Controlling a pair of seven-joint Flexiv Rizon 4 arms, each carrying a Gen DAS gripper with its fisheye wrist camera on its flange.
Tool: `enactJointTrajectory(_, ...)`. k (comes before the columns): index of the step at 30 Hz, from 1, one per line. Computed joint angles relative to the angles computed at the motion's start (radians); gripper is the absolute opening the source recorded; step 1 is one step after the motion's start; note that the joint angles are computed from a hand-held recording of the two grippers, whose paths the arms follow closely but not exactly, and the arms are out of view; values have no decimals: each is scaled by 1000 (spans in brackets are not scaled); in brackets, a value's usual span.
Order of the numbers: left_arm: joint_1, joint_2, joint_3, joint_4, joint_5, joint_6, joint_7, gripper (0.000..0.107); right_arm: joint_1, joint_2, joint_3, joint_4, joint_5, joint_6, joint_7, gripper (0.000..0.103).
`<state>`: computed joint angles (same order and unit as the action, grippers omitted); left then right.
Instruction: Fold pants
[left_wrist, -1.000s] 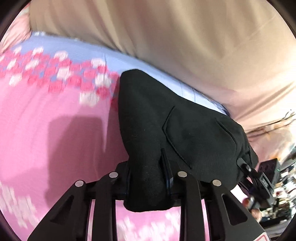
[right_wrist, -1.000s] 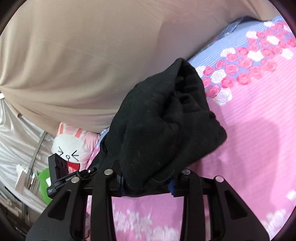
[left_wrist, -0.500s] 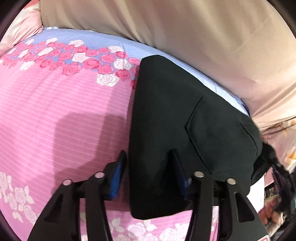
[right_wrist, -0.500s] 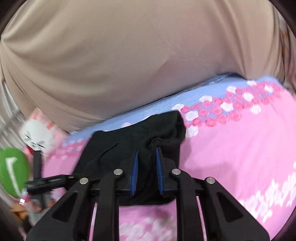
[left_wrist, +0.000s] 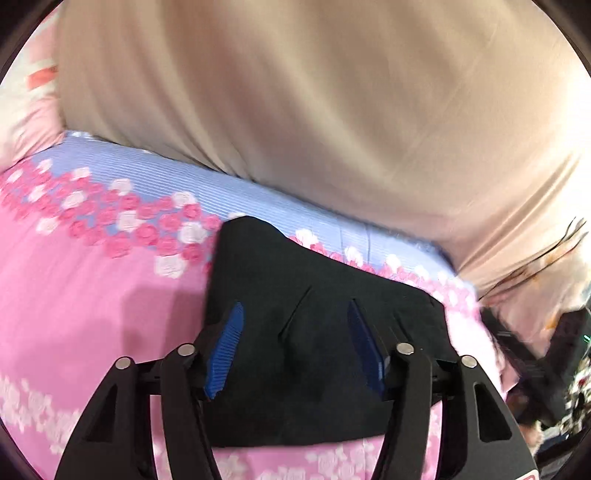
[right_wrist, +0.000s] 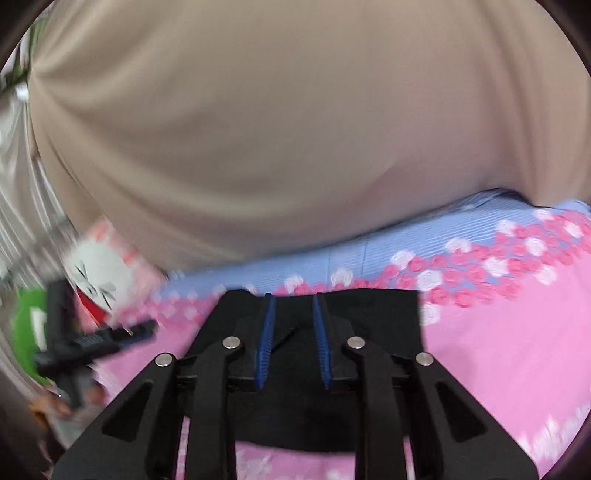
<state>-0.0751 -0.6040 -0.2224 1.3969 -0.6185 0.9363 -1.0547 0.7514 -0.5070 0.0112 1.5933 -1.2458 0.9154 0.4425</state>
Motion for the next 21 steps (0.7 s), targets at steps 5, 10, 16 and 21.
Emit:
enactJointTrajectory(5,-85,-154,106,-170,217,-89,-170,55,23,-11,-94,59,51,84,77,11)
enactJointTrajectory(10,-78,-133,84,-123,269,-2,-157,57,43,19,-45,74,115,-105,-45,14)
enactJointTrajectory(16,-8,28,7,78,188,57,-19,57,83,135,-36,220,-76,-81,236,17)
enactJointTrajectory(21,-44,75,42,187,201,105,23,65,71,91,40,200,79,-142,139,17)
